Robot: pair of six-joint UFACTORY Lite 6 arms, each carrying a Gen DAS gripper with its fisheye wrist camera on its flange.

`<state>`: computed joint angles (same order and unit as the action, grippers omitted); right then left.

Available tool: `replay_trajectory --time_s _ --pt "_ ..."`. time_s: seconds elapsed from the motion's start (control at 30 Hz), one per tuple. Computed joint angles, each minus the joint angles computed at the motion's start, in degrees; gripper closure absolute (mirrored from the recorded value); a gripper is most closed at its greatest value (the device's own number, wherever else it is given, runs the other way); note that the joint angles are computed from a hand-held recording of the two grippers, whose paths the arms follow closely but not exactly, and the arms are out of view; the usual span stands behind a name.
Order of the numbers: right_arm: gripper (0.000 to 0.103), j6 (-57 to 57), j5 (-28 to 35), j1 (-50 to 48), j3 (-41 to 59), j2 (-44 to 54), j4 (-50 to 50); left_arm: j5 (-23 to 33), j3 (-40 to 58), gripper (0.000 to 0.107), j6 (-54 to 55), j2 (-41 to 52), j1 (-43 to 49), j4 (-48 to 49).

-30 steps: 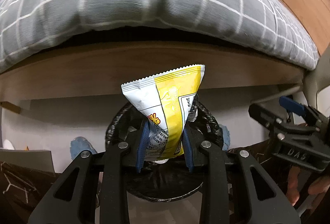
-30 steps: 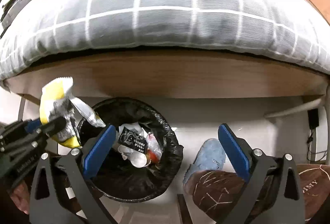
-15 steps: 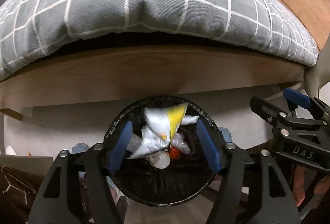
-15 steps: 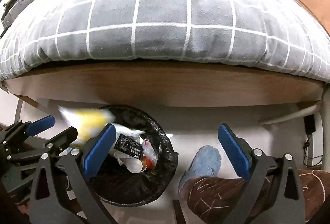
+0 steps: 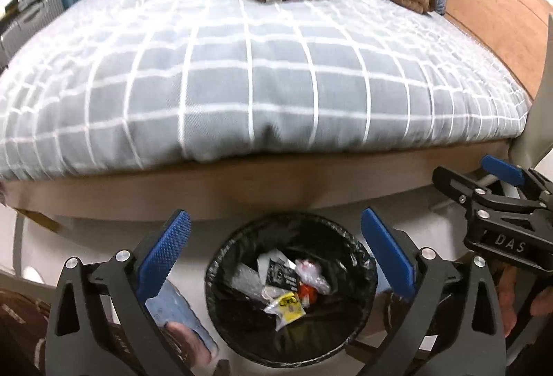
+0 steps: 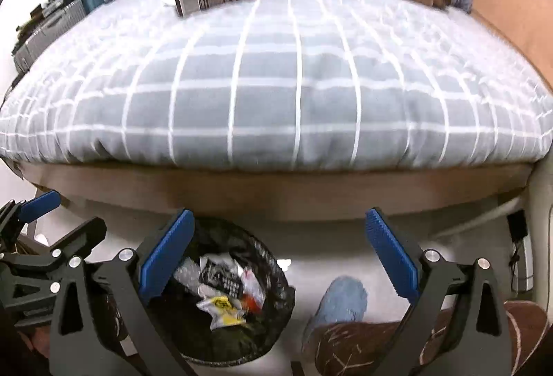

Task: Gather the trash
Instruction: 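Raise both tools back up toward the brown box on the bed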

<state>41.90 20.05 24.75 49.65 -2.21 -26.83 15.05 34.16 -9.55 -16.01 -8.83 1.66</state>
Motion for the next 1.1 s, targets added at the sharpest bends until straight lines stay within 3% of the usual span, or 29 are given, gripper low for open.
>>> replay_trajectory --time_s 0.2,0.57,0.87,1.1 --pt "0.008 3.03 2.92 1.50 4.21 -4.00 -5.21 5.66 6.88 0.010 -1.30 -1.33 0.53 0.86" --pt "0.008 -7.34 5.14 -2.14 20.46 0.57 0.94 11.36 23.32 0.010 6.19 4.32 5.35 -3.06" --pt "0.008 -19.99 6.48 -6.32 43.54 16.51 10.11 13.39 45.80 0.010 14.33 21.75 9.86 -8.93" --pt "0.008 -32.68 11.64 -10.35 67.64 35.93 22.53 17.21 67.13 0.010 22.55 41.14 12.51 -14.88"
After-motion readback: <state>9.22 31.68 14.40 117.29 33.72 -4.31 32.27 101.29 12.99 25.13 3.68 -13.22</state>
